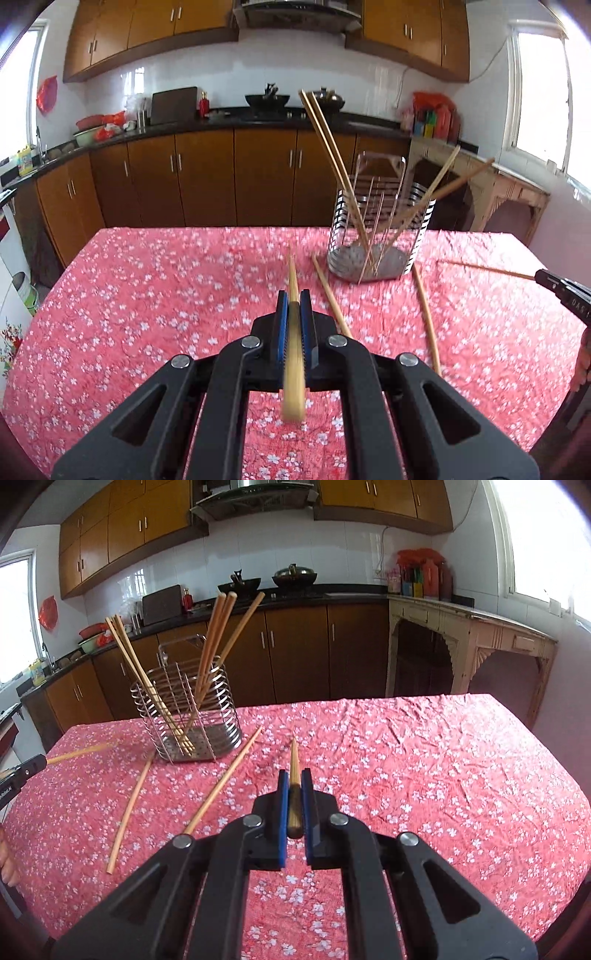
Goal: Organize utensils
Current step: 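Lift the held chopsticks upright with both tools, then carry the upright chopsticks with both tools over the wire holder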
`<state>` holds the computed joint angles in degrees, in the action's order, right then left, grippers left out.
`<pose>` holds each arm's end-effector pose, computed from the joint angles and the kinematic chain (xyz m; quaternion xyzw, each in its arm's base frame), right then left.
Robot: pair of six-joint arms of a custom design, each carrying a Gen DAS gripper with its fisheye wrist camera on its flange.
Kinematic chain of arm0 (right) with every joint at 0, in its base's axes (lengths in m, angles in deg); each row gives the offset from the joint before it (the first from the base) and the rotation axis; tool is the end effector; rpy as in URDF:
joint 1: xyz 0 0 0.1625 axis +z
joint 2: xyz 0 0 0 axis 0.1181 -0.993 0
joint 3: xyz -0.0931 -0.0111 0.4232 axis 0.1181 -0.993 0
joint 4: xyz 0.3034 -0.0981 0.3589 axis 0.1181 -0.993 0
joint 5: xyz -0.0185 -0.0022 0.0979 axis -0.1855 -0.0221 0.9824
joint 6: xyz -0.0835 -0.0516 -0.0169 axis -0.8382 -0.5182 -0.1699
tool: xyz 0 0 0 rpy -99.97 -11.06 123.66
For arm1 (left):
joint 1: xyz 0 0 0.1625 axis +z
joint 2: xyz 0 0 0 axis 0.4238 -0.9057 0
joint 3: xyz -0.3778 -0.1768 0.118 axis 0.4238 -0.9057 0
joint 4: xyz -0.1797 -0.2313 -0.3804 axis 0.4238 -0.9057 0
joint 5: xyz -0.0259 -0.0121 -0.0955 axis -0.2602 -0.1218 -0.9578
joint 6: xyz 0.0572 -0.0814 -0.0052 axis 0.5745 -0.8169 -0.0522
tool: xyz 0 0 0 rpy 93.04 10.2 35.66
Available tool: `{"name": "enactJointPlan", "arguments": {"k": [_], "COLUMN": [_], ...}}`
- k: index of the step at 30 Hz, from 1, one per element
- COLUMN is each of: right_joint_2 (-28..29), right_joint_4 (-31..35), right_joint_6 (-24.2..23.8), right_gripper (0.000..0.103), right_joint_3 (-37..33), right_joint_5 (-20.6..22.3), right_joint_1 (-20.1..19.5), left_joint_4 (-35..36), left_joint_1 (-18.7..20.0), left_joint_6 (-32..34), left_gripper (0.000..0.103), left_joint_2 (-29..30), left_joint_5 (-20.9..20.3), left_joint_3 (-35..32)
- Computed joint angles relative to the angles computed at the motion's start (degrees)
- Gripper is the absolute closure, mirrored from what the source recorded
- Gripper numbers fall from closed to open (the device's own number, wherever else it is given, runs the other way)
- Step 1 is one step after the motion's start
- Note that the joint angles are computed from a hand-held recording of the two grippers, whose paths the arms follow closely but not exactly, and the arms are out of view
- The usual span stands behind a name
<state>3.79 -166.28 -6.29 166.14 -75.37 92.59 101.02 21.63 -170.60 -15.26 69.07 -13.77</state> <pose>0.1457 -0.5387 0.3567 -0.0599 -0.7583 0.5128 0.3980 -0.3798 -0.6732 0.0534 0.3816 0.8398 -0.3406 0.1821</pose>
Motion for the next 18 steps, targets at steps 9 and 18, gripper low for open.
{"name": "enactJointPlan", "arguments": {"k": [9,18], "right_joint_2": [-0.14,-1.26], "right_joint_4": [-2.14,-4.27], "right_joint_6": [-2.25,-2.94], "right_gripper": [0.095,0.095], "right_joint_3": [-0.19,-0.29], "right_joint_5": [0.65,3.44], "right_joint_1": [1.16,1.73], "left_joint_4": [-0.72,-3.70], "left_joint_1": [0.26,-0.13], "left_joint_6": [-0.43,0.10], "left_gripper": [0.097,0.097], "left_joint_2": [-1.01,-2.82], "left_joint_5": [1.48,2.15], "left_joint_3": [0.20,1.45]}}
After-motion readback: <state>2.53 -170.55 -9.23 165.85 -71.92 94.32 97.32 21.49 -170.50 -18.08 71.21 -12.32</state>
